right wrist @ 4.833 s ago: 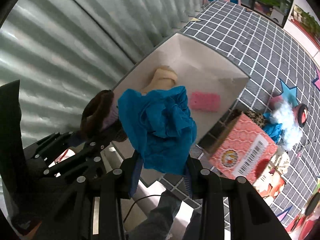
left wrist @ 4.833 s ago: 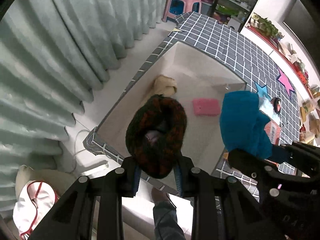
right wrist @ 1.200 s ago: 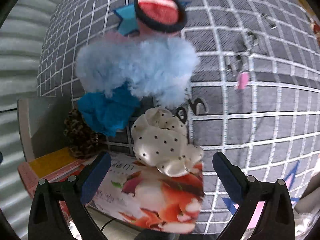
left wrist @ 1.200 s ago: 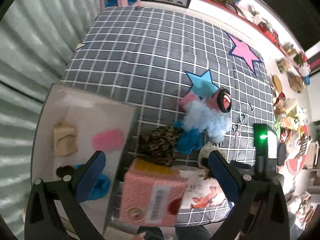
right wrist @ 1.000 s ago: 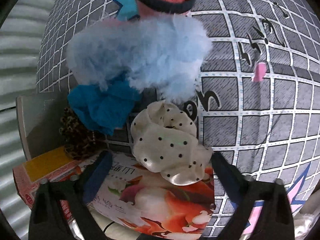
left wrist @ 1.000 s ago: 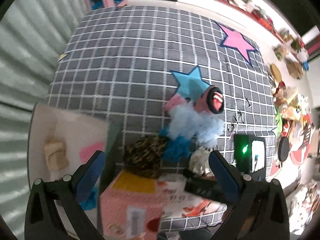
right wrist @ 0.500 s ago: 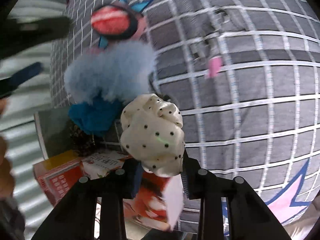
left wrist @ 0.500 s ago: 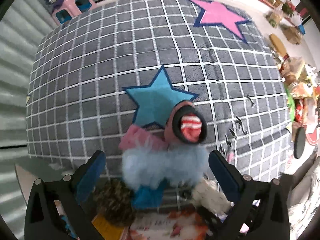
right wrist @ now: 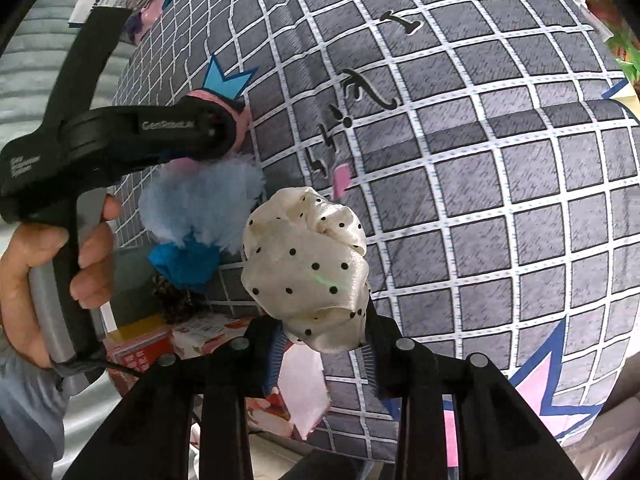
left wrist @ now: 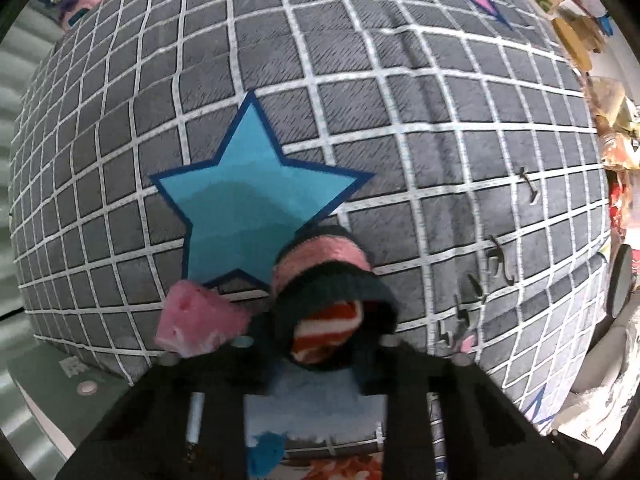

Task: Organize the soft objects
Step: 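Grasp the pink-striped knit cap with the left tool while the right tool grasps the polka-dot scrunchie, then lift the knit cap and polka-dot scrunchie and carry both over the white box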

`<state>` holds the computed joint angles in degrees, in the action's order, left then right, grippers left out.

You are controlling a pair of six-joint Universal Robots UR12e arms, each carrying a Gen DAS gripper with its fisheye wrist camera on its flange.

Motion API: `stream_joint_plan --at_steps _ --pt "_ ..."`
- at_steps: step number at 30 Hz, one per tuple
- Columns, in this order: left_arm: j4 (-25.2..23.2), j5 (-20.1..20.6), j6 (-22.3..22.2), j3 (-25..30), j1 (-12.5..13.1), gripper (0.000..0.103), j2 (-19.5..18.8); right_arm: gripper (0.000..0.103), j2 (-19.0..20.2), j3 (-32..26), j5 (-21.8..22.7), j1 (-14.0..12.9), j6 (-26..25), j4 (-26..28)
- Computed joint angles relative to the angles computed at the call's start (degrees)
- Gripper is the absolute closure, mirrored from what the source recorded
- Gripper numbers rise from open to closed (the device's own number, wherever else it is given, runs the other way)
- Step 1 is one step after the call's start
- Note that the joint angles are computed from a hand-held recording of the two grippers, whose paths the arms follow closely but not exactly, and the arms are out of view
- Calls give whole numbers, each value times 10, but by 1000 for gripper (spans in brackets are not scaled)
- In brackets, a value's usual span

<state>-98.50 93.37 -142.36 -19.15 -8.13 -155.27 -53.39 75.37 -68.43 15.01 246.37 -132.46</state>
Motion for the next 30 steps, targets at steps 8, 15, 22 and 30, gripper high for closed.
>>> stream_joint_plan --at_steps 8,15,22,30 --pt "70 -50 10 -65 6 83 51 68 -6 -7 -20 -3 -17 18" --pt "104 -76 30 -126 23 83 98 68 6 -36 -38 4 -26 35" --pt "147 -101 60 -226 36 83 161 68 2 -36 -53 11 -23 45" --pt "160 -128 84 -325 54 83 224 68 -9 -33 -70 24 -26 57"
